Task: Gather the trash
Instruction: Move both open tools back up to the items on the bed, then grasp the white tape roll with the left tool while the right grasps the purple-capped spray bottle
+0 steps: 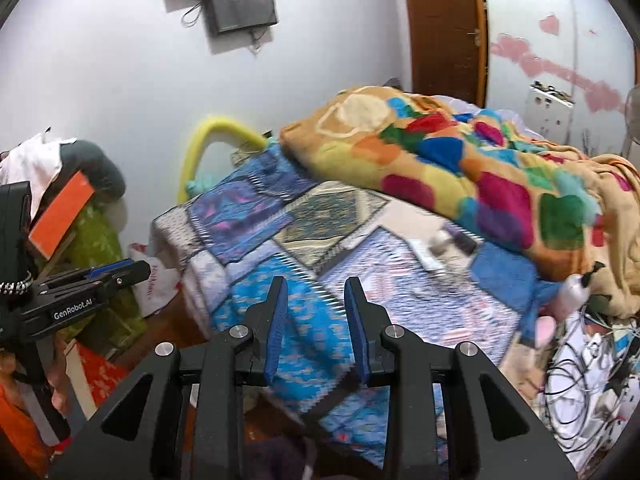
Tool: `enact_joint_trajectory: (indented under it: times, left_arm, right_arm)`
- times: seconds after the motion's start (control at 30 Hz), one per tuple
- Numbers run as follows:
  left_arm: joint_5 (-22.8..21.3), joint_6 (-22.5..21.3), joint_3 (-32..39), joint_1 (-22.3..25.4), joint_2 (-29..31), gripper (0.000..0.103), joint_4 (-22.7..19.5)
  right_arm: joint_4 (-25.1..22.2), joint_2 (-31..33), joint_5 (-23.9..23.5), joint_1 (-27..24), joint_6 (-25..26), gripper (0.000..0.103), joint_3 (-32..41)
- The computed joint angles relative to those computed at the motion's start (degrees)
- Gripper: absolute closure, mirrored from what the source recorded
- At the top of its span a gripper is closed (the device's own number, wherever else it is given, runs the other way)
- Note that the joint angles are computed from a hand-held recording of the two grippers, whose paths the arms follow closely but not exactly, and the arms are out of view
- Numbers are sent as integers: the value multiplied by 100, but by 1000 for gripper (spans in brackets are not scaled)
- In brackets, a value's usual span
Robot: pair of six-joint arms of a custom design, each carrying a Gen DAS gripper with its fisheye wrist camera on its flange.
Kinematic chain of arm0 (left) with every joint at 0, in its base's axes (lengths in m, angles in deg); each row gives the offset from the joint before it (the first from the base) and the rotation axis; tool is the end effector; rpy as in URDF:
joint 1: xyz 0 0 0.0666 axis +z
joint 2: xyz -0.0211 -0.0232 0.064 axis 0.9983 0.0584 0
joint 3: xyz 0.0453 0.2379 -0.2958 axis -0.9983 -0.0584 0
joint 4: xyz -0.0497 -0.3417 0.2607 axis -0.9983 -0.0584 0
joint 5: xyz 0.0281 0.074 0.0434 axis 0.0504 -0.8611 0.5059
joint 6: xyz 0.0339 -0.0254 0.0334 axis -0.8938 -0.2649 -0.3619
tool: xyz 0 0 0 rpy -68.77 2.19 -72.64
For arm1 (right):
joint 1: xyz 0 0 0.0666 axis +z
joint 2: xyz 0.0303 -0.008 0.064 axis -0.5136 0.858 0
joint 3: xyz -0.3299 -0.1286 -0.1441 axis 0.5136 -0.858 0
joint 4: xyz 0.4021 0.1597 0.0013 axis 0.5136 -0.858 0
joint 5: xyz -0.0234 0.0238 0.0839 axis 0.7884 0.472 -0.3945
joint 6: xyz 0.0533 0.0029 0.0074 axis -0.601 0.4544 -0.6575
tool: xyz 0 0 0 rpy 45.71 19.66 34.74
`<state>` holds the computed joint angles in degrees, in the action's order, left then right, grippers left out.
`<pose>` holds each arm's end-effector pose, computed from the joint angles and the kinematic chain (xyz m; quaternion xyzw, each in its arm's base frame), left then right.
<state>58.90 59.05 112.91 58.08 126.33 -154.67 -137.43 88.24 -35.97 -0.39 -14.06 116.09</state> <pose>0.3404 -0.1815 0.5891 0.0187 0.9313 -0.1131 0.3459 0.2820 0.1597 0.6014 -0.0618 0.9123 0.1071 0.3903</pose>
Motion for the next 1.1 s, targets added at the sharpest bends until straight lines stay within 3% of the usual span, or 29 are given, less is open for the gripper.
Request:
enact_joint_trajectory:
  times: [0.27, 0.5, 0.57, 0.6, 0.87, 1.1]
  left_arm:
    - [-2, -46, 724, -533, 949, 75, 296]
    - [335, -149, 1317, -630, 1880, 74, 552]
    - [416, -193, 1491, -630, 2170, 66, 644]
    - [416, -202, 1567, -630, 2295, 56, 673]
    - [549, -299, 2365, -564, 3462, 53, 747]
    - [895, -403, 3081, -456, 4269, 53, 554]
  right_arm:
    - [85, -216, -355, -1113, 567, 76, -207]
    - [357, 111, -921, -2210, 1007, 76, -359]
    - [396, 372, -1160, -2496, 1194, 76, -321]
    - [433, 529, -1237, -2613, 1288, 76, -294]
    - [758, 1546, -1613, -3075, 1718, 72, -155]
    - [967, 2487, -2018, -3278, 1636, 69, 112]
